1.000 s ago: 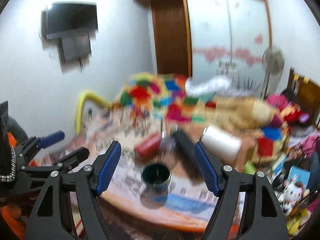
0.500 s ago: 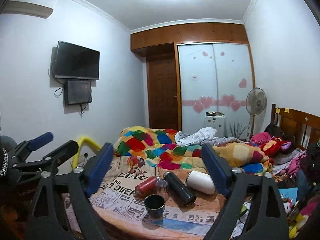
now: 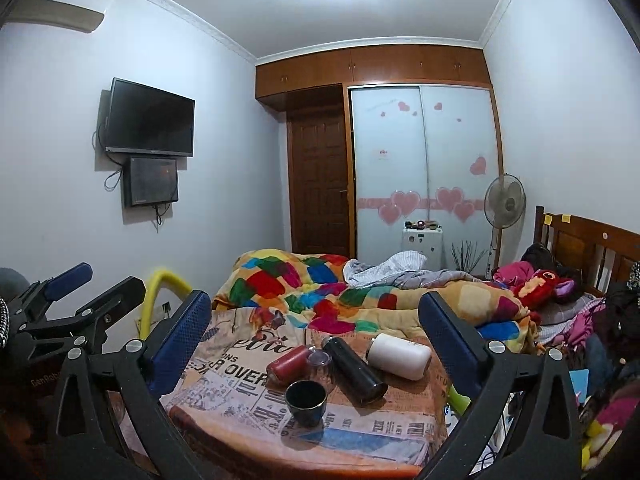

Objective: Flip cup upright

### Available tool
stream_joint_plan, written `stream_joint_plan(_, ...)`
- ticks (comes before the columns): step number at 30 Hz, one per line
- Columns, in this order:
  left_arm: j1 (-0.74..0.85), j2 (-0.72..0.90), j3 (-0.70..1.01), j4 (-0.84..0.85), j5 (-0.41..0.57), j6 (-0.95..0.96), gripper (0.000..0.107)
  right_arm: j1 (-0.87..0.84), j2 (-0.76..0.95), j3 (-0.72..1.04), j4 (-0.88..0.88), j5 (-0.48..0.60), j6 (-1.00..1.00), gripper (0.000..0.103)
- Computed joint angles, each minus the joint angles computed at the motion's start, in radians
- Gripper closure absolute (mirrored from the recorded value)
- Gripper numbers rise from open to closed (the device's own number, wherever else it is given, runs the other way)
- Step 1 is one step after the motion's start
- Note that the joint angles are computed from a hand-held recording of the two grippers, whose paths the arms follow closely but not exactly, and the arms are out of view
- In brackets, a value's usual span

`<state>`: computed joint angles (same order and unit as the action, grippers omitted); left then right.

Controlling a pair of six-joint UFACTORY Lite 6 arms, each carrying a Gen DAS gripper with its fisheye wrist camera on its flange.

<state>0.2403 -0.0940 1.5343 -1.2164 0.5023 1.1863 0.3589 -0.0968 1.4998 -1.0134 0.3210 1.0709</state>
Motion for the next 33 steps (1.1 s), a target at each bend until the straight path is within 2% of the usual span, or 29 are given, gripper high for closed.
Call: stream_joint_plan(33,-0.012,0.048,0.022,0.031,-0.005,-0.027,0.004,0.008,-0.004,0.007,0.106,0.023,-0.104,0.0)
